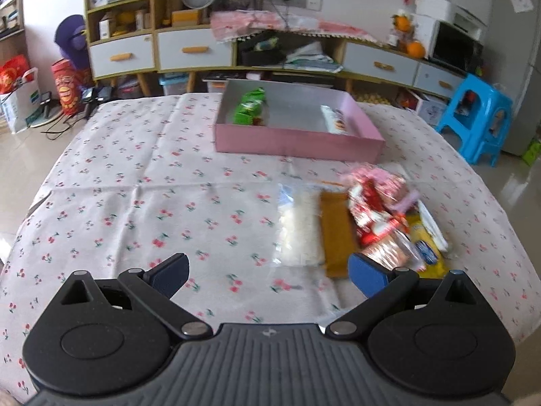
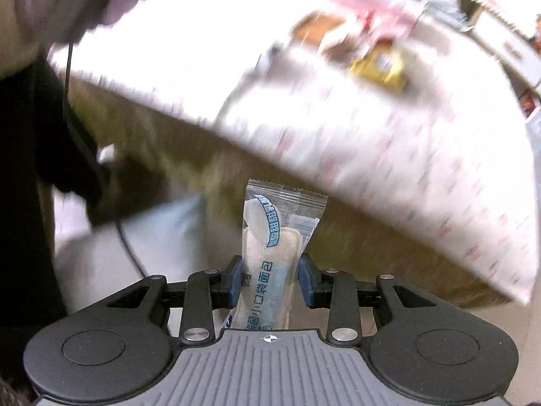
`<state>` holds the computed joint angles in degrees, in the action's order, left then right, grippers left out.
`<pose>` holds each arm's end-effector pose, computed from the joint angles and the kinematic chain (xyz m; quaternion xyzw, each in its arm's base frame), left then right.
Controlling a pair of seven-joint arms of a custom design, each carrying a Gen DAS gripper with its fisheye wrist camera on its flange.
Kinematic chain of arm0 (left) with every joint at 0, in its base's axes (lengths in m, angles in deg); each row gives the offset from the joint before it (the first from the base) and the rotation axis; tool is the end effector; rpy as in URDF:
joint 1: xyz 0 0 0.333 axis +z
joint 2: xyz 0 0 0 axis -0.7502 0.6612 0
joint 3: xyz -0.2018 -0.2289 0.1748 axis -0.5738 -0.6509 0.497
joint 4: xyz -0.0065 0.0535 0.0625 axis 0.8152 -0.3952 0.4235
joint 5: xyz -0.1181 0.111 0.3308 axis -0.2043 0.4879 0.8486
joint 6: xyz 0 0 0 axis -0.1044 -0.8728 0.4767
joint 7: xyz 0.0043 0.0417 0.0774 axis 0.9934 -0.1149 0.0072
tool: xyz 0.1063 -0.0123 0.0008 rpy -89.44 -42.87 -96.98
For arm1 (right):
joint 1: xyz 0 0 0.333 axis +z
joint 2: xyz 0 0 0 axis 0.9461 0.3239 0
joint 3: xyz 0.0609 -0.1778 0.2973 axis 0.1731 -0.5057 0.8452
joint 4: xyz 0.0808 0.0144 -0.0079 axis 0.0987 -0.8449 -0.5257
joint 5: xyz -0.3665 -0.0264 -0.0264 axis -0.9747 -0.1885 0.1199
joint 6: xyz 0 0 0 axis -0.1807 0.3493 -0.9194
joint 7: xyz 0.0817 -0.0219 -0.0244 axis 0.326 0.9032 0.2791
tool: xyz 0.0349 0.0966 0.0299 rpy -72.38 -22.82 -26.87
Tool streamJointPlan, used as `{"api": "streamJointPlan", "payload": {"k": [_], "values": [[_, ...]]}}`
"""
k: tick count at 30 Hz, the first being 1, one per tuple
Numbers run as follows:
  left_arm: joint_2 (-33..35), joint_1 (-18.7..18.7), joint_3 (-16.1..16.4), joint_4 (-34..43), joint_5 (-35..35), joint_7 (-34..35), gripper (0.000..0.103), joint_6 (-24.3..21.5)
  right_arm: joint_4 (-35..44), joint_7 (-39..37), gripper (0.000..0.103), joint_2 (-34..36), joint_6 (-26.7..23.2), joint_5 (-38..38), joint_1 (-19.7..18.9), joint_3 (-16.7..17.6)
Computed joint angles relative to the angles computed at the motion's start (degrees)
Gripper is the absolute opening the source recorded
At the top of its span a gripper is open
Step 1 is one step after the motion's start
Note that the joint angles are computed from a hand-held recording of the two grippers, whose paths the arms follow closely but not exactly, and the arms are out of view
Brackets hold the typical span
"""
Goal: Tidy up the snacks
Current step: 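Grasp the clear white bread bag with left gripper while right holds its packet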
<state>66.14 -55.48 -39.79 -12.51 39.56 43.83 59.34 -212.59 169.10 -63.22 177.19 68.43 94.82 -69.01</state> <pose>0.5913 -0.1838 0.6954 -0.4205 0.8248 -0.3527 0.1357 0.3057 0.2203 0.6686 -0.6778 0.6990 -0.1721 0.1498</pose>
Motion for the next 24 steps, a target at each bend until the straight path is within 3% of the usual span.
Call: {"api": "streamJointPlan", "payload": {"k": [3, 5, 8, 15, 24], "values": [[1.53, 0.21, -0.02, 1.26, -0.57, 0.6, 0.1, 1.72, 2.65, 2.36, 0.033, 0.28, 2.45, -3.5, -2.69, 0.04], [2.75, 0.98, -0.76, 1.99, -4.0, 6.32, 0.093, 2.76, 3.76, 4.1, 0.033, 1.3, 5.66, -5.77, -4.52, -0.16], [4.7, 0.63, -0.88, 3.28, -3.84, 7.0, 0.09, 4.71, 5.32, 5.52, 0.033, 3.23, 11.08, -8.11, -6.9, -1.55], [12.23, 0.64, -2.06, 15.02, -3.77, 2.36, 0.079, -7.81, 8.34, 5.06, 0.033, 8.21, 21.03, -7.42, -10.26, -5.75], [18.01, -2.63, -1.54, 23.84, 4.44, -3.51, 0.062, -15.63, 15.87, -0.64, 0.033, 16.47, 23.63, -1.74, -13.23, -9.53]]}}
